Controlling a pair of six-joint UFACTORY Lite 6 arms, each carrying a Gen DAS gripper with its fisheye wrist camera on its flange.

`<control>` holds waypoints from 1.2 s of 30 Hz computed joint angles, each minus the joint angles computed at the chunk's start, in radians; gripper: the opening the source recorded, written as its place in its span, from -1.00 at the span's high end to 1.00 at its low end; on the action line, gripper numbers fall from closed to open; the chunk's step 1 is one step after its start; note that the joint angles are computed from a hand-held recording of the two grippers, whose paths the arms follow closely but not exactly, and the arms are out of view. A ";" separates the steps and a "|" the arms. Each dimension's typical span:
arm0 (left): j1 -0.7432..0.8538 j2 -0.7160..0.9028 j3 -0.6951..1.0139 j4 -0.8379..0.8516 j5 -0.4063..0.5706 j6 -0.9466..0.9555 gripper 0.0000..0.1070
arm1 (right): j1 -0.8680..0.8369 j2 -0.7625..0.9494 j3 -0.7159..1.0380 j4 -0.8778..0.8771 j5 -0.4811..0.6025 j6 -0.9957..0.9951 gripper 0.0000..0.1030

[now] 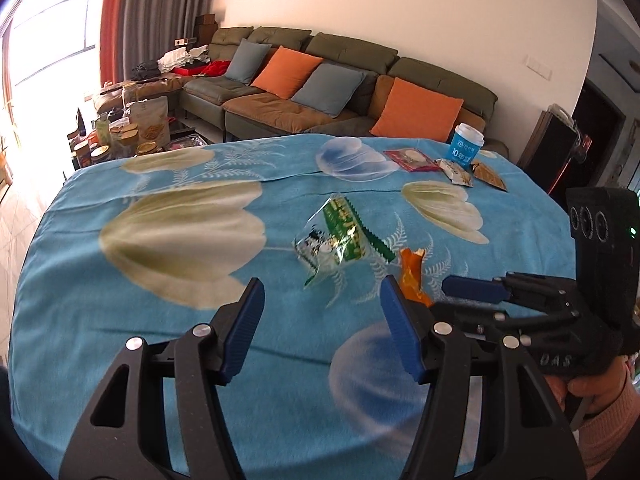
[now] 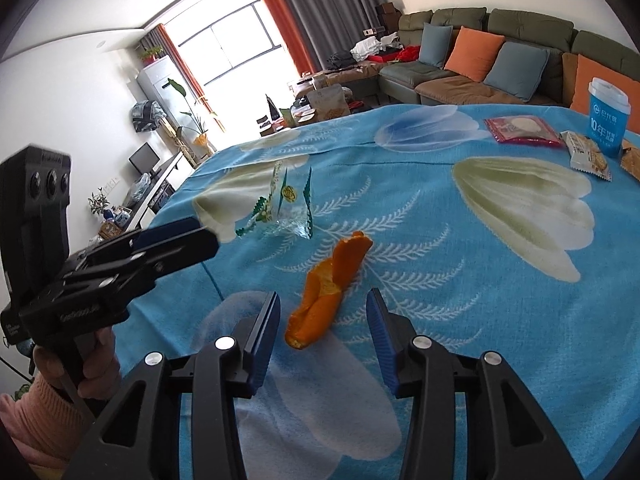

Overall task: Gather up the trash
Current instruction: 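Move both tools back over the table toward the green bag and orange peel, then grasp the clear green-printed bag with the left tool while the right tool grasps the orange peel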

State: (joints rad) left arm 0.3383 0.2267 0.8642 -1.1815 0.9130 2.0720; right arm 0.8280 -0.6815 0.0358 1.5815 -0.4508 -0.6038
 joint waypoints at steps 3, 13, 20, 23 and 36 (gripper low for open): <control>-0.053 0.020 0.019 -0.029 -0.041 -0.009 -0.07 | 0.012 -0.002 -0.005 0.005 -0.002 0.004 0.17; -0.161 0.095 0.067 -0.053 -0.133 -0.040 0.26 | 0.041 0.041 0.020 0.021 -0.017 -0.004 0.17; -0.173 0.121 0.086 -0.031 -0.136 -0.065 0.63 | 0.040 0.038 0.019 0.029 -0.020 -0.009 0.30; -0.168 0.116 0.084 -0.028 -0.127 -0.060 0.73 | 0.035 0.031 0.014 0.019 -0.010 -0.002 0.51; -0.112 0.065 0.046 -0.013 -0.071 -0.035 0.81 | 0.062 0.008 0.006 0.040 -0.035 -0.009 0.67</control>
